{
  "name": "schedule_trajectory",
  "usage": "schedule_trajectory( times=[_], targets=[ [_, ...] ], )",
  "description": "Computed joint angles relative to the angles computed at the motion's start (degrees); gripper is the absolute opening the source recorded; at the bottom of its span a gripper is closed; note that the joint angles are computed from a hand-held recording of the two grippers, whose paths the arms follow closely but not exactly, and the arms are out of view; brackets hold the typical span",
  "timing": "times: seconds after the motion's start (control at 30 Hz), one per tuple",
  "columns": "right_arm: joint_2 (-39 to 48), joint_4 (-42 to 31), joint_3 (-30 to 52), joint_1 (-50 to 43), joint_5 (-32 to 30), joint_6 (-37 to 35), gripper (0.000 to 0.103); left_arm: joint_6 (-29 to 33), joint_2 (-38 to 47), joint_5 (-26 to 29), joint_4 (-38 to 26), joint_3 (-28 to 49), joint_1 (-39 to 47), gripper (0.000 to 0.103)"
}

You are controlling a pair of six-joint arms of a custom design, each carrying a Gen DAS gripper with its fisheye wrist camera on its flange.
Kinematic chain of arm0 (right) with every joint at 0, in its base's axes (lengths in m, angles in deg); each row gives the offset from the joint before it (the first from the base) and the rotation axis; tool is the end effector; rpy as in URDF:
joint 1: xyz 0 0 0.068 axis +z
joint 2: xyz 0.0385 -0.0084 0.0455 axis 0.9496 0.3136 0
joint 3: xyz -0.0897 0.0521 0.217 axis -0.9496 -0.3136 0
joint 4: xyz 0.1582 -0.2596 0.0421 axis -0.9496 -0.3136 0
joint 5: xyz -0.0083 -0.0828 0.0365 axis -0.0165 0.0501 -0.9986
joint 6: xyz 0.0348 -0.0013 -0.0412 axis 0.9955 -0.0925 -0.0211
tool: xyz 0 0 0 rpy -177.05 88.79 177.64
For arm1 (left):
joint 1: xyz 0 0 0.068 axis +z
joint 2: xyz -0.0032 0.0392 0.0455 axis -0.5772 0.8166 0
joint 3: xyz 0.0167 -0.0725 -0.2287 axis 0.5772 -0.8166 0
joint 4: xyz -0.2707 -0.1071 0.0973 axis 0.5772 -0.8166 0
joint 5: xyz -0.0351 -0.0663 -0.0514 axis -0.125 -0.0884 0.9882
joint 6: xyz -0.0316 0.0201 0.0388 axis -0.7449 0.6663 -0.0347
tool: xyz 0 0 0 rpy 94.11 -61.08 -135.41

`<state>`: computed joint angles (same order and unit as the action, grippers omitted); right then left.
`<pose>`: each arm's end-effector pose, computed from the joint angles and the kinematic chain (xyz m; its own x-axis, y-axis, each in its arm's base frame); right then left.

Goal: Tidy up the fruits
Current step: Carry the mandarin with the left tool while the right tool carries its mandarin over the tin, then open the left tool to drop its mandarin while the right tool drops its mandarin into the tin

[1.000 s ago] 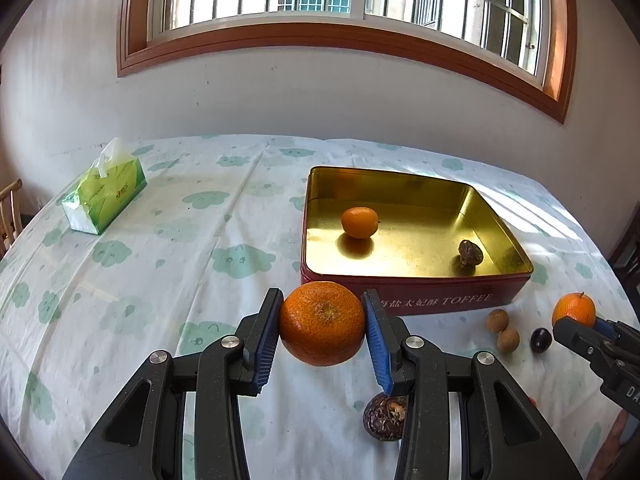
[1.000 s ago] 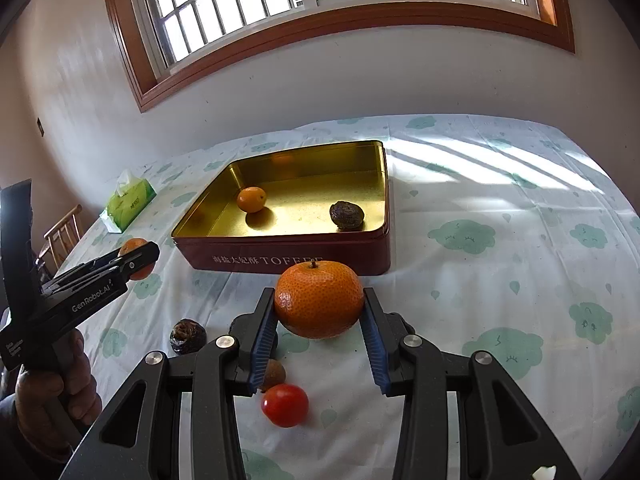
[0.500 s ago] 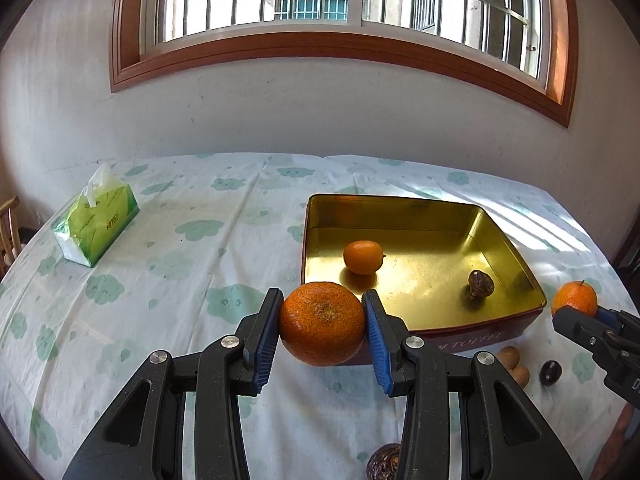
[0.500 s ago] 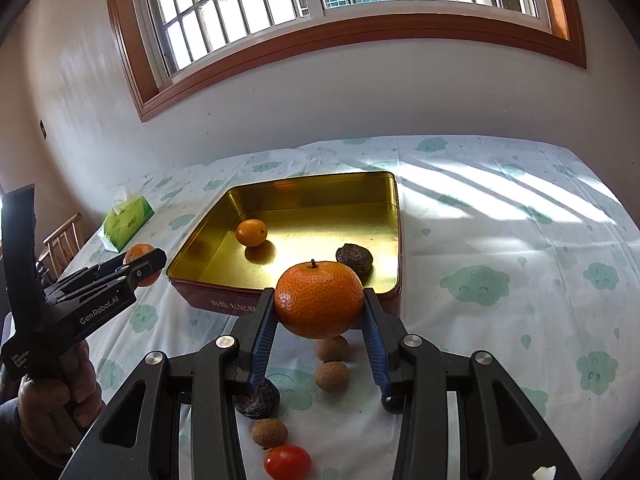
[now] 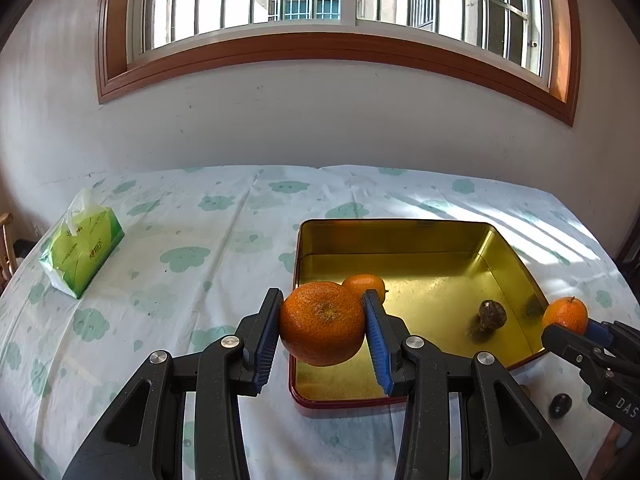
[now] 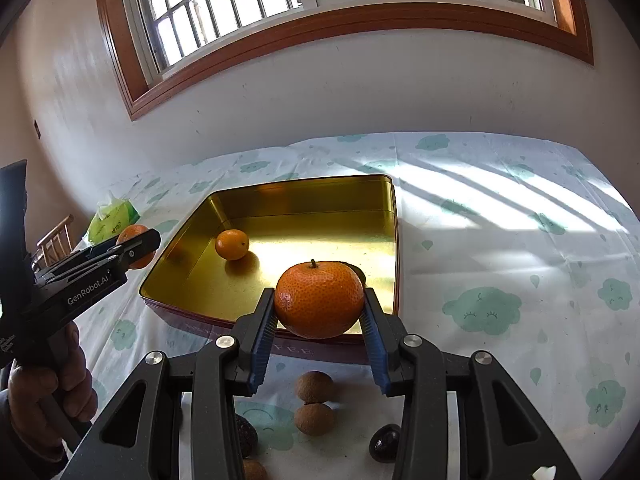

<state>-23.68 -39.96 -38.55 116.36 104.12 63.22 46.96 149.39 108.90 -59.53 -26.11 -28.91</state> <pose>0.1670 0.1343 0.1592 -0.5794 0.3942 -0.7134 0.3638 0.9083 0.2065 0.2899 0.0132 0.1747 -0.5197 0.3254 -0.7899 0.5639 0.8253 -0.0310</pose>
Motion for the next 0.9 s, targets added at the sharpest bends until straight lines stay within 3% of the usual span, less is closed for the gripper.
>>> schedule_trajectory(
  times=[0.9],
  targets=[
    [8.83, 12.17, 0.26, -9.34, -7.56, -9.63, 0.038, -3.07, 10.84, -4.80, 7.32, 3.90, -5.50, 0.042]
  ],
)
